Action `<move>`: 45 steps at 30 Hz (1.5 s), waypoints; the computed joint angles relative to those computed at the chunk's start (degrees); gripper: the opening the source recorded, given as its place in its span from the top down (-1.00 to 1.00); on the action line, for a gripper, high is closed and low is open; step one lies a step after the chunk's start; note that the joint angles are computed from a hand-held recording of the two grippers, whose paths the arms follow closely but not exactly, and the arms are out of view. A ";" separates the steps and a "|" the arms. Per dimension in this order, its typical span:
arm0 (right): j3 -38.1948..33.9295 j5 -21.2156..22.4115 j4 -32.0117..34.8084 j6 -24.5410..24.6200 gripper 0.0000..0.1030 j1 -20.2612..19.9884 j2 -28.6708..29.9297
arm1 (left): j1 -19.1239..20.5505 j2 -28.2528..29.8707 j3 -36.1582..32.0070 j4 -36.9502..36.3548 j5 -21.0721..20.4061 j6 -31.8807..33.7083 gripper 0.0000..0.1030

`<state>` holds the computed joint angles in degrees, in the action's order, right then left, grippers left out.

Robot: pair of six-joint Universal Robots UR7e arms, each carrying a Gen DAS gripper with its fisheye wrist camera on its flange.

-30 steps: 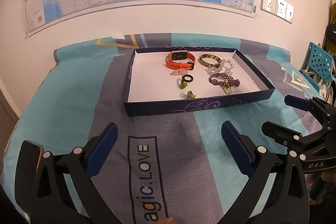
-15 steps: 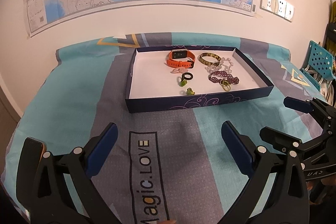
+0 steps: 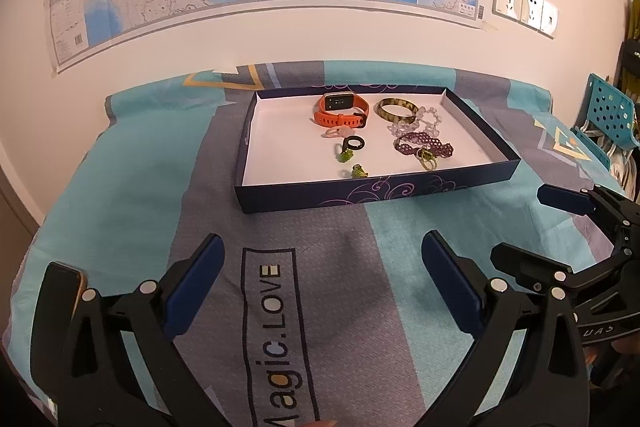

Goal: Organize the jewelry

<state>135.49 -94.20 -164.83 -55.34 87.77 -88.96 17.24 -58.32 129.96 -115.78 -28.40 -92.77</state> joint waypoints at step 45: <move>-0.71 -0.43 0.73 0.76 -0.86 -0.75 1.13 | 1.41 1.47 0.55 -6.47 -0.51 4.81 -0.89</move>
